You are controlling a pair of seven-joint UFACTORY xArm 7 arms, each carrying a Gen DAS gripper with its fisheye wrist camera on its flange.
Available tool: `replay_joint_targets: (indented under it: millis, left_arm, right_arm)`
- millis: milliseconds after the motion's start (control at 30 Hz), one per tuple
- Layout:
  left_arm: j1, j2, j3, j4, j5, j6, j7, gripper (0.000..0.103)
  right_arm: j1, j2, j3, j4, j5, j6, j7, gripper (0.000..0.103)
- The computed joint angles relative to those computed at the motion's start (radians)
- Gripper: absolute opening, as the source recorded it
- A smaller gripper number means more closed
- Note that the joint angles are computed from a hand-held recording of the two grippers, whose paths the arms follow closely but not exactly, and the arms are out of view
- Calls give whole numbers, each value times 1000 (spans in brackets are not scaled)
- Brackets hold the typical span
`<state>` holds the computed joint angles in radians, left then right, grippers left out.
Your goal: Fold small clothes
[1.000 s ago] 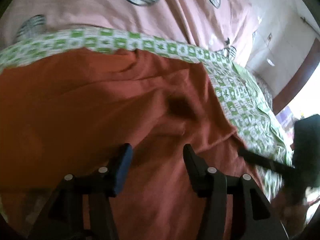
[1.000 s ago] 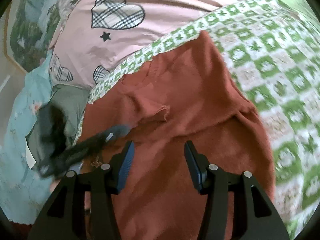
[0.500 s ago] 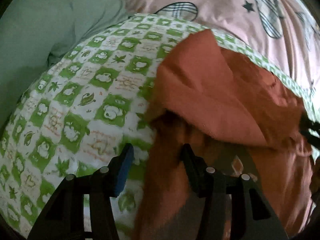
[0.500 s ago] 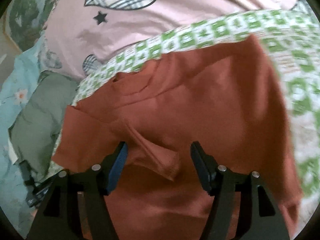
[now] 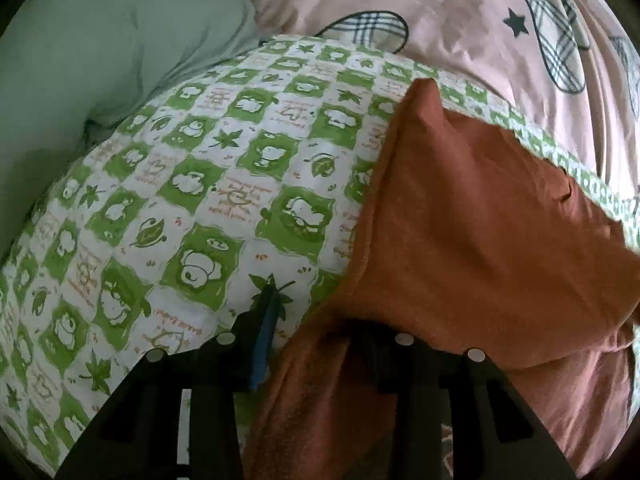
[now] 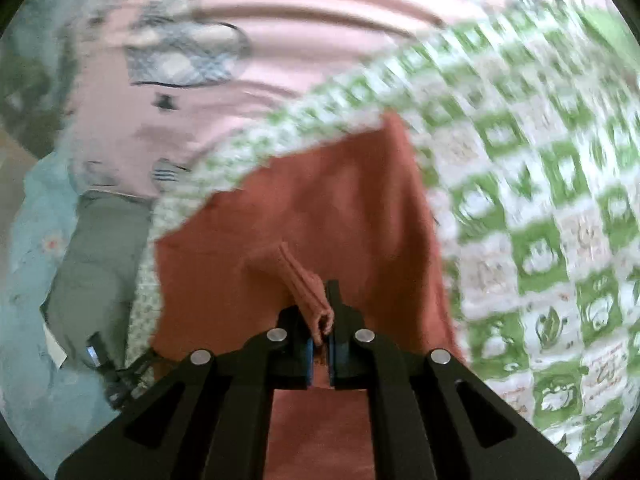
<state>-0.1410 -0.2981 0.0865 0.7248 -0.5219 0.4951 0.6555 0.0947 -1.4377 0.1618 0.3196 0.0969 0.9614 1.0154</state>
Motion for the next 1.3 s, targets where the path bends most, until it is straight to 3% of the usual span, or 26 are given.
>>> replay_joint_targets:
  millis: [133,367,467,500,600,633,767,833,933,1000,1067,1133,1167,1267,1300]
  left_arm:
    - [11,16,23,29,-42,40,-13,38]
    - [24,31,28,42,-121,70,30,41]
    - [32,42,44,60,-172,115,64,41]
    - [37,42,42,61,-181,120,72,41]
    - [48,42,29,58,-193,114,83,41]
    - [50,42,26,57,-194,113,84,41]
    - [53,39,18,50,-197,99,87,41]
    - [53,40,20,53,-201,105,88,41]
    - [57,41,25,58,-210,123,92,41]
    - [59,39,23,56,-215,123,95,41]
    - [62,36,21,53,-211,119,94,41]
    - [65,33,28,55,-213,132,94,41]
    - [66,36,34,60,-220,147,101,41]
    - [73,37,42,66,-235,173,128,41]
    - [75,36,43,66,-239,178,136,41]
  right_arm:
    - [31,-50,-29,-53,50,-100,16,6]
    - [-78,109,42,62,-62,137,52,9]
    - [-58,-18,32,-11,-49,97,101,11]
    - [-45,-39,39,-20,-47,89,104,17]
    - [-1,-52,87,-18,-51,92,99,52]
    - [15,-51,104,-22,-49,88,102,54]
    - [54,15,121,-29,-40,61,117,50]
    - [78,28,120,-19,-40,70,119,6]
    - [74,-31,129,4,-77,95,125,6]
    - [59,-53,119,40,-92,179,128,6]
    - [53,27,93,86,-91,278,91,6]
    - [-6,97,148,157,-126,403,94,12]
    - [-16,95,167,173,-143,414,115,12]
    - [-2,105,193,187,-156,257,138,14]
    - [4,148,198,199,-161,190,123,24]
